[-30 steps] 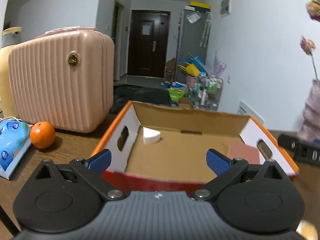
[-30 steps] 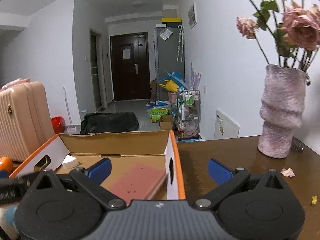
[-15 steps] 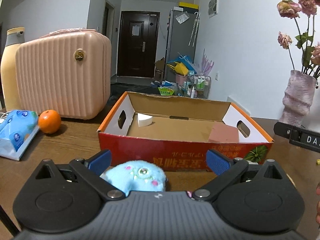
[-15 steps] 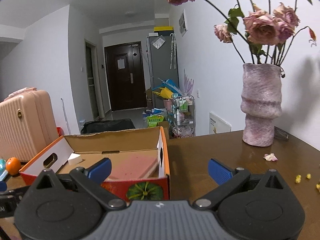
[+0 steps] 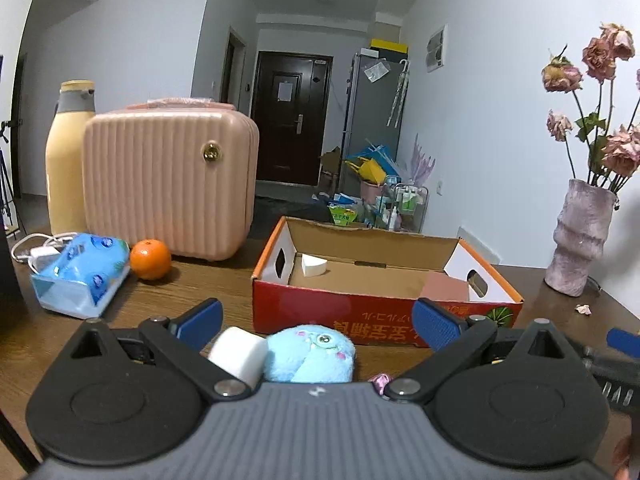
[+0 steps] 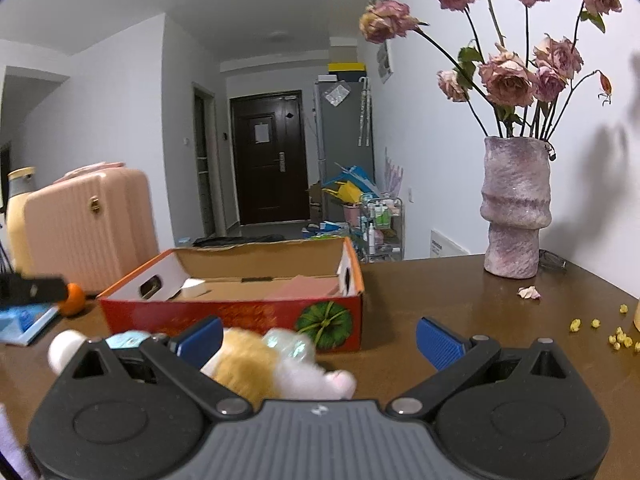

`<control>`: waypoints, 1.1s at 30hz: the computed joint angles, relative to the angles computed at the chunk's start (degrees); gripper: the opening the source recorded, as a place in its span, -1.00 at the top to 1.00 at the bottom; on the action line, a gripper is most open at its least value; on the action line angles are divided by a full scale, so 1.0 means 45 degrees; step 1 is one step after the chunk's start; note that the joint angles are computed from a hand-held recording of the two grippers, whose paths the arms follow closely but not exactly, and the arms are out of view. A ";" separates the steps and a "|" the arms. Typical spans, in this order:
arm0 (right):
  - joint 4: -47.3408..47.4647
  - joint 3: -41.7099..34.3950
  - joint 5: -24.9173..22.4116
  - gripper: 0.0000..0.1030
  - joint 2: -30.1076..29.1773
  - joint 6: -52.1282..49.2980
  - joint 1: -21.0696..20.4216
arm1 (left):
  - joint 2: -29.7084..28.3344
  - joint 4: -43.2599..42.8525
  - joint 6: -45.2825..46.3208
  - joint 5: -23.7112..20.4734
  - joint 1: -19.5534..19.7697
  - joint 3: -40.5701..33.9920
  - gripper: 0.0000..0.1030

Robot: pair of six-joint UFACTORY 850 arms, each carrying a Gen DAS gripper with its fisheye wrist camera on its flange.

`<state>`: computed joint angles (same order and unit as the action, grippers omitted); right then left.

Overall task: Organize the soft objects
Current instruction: 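Withdraw both open grippers from the box back toward the table items, then lower the left gripper onto the purple drawstring bag and grasp it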

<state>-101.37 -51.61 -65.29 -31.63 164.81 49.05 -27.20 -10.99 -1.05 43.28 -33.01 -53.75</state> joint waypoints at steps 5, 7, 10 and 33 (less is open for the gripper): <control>0.0448 -0.0052 -0.0136 -1.00 -0.0061 -0.0143 0.0824 | 0.0971 0.1139 -0.0403 -0.0160 0.0206 0.0826 -1.00; 0.0571 -0.0035 -0.0125 -1.00 -0.0061 -0.0088 0.1120 | 0.1343 0.1508 -0.0407 -0.0231 0.0289 0.1231 -1.00; 0.0806 -0.0061 -0.0185 -1.00 -0.0075 -0.0138 0.1509 | 0.1797 0.1773 -0.0252 -0.0454 0.0403 0.1725 -1.00; 0.2619 -0.1267 -0.0099 -1.00 -0.1011 -0.1016 0.3391 | 0.3479 0.4593 0.0002 -0.1219 0.2154 0.4135 -1.00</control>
